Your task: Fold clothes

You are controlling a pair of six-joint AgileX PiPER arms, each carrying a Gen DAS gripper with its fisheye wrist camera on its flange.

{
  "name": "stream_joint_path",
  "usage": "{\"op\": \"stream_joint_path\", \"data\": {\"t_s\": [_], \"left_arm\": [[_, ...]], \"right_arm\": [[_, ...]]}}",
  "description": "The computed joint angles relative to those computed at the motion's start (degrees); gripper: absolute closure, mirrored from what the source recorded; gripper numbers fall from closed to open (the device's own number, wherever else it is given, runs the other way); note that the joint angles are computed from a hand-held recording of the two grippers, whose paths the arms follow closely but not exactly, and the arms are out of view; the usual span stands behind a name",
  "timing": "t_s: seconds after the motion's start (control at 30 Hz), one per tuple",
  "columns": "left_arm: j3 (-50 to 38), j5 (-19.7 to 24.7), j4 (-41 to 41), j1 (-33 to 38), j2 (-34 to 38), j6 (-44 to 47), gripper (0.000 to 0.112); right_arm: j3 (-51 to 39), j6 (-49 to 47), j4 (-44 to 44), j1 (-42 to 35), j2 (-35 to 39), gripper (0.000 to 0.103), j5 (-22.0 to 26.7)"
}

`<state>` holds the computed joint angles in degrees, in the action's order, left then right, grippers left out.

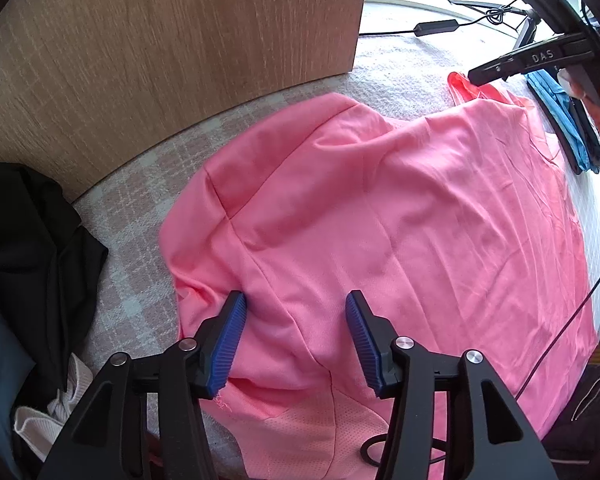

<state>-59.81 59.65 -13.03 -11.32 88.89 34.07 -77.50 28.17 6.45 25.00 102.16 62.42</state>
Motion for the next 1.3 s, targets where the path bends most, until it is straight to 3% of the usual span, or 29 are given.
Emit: {"op": "stream_joint_path", "data": {"t_s": [0.3, 0.53, 0.7, 0.8, 0.87, 0.93, 1.07, 1.2, 1.3], "left_arm": [[-0.5, -0.4, -0.9, 0.9, 1.4, 1.5, 0.062], [0.1, 1.4, -0.5, 2.3, -1.0, 2.8, 0.061], [-0.3, 1.0, -1.1, 2.7, 0.2, 3.3, 0.061], [-0.5, 1.2, -0.9, 2.9, 0.0, 3.2, 0.061], [-0.8, 1.6, -1.0, 3.4, -0.3, 3.4, 0.061], [-1.7, 2.4, -1.7, 4.5, -1.0, 4.1, 0.061], [-4.0, 2.5, -0.6, 5.9, -2.3, 3.9, 0.061], [-6.7, 1.2, 0.2, 7.9, 0.1, 4.5, 0.061], [-7.7, 1.3, 2.4, 9.6, 1.7, 3.9, 0.060]], "right_arm": [[-1.6, 3.3, -2.9, 4.6, 2.1, 0.092, 5.7], [4.3, 2.6, -3.4, 7.2, -3.8, 0.100, 0.8], [7.3, 15.8, -14.5, 6.1, -14.3, 0.100, -1.9], [4.2, 12.7, -11.7, 5.0, -13.7, 0.099, 1.7], [0.2, 8.5, -10.7, 3.1, -8.4, 0.084, 3.3], [0.0, 4.5, -7.9, 0.6, -8.7, 0.071, 3.7], [2.5, 1.7, -3.4, -1.6, -7.2, 0.070, -1.6], [3.2, 4.6, -7.8, -0.5, -12.3, 0.069, 0.7], [7.6, 6.6, -10.0, 1.2, -17.0, 0.052, 1.3]]}}
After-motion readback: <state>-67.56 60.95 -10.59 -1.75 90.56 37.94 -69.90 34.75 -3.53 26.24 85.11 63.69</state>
